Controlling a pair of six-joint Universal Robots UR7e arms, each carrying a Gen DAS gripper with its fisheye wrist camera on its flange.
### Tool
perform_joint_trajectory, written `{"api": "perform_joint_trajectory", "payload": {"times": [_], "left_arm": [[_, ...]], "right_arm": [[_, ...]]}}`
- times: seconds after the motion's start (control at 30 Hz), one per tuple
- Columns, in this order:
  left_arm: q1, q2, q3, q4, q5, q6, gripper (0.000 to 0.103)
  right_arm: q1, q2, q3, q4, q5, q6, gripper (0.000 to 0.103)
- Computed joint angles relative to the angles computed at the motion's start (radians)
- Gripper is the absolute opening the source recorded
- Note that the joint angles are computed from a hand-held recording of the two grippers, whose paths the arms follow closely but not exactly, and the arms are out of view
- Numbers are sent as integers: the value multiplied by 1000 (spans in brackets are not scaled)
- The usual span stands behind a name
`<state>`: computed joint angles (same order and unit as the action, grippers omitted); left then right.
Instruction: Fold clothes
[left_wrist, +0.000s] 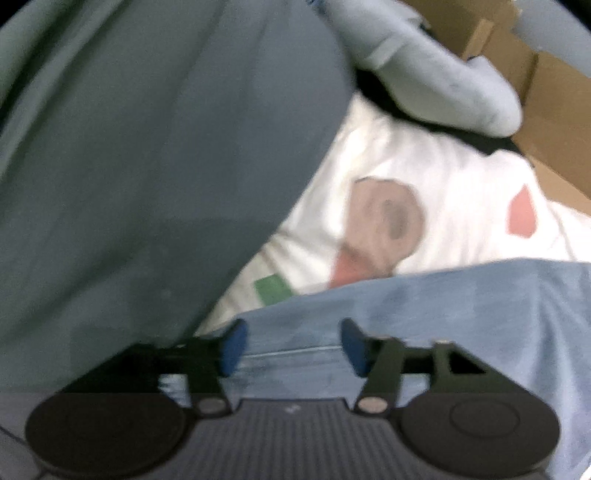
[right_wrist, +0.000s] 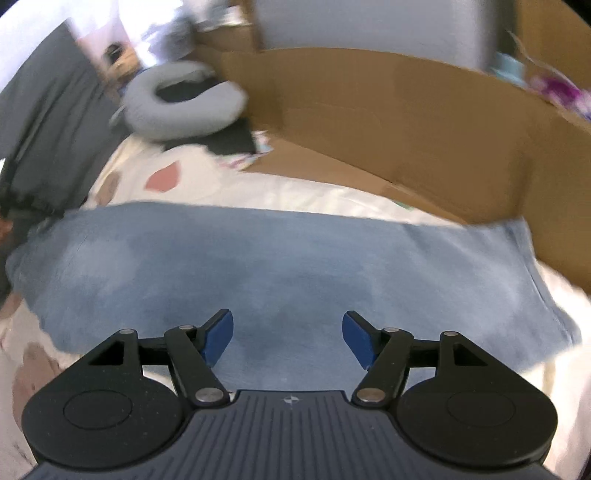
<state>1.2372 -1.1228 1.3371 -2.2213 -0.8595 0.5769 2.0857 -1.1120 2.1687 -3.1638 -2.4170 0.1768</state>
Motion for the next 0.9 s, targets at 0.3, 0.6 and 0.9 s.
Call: {"api": "perform_joint_trajectory", "payload": {"times": [0.3,0.6,0.9], "left_arm": [[-115,-97,204,6,-126,-94,75],[-201,-130,299,49,-235,-132,79],[-262,-172,389,56,-278,-218,83]], "right_arm": [[-24,-115,109,-49,11,-5,72],[-88,-135,191,-248,48,0,72],[-105,-126,254,-420,18,-16,72]]}}
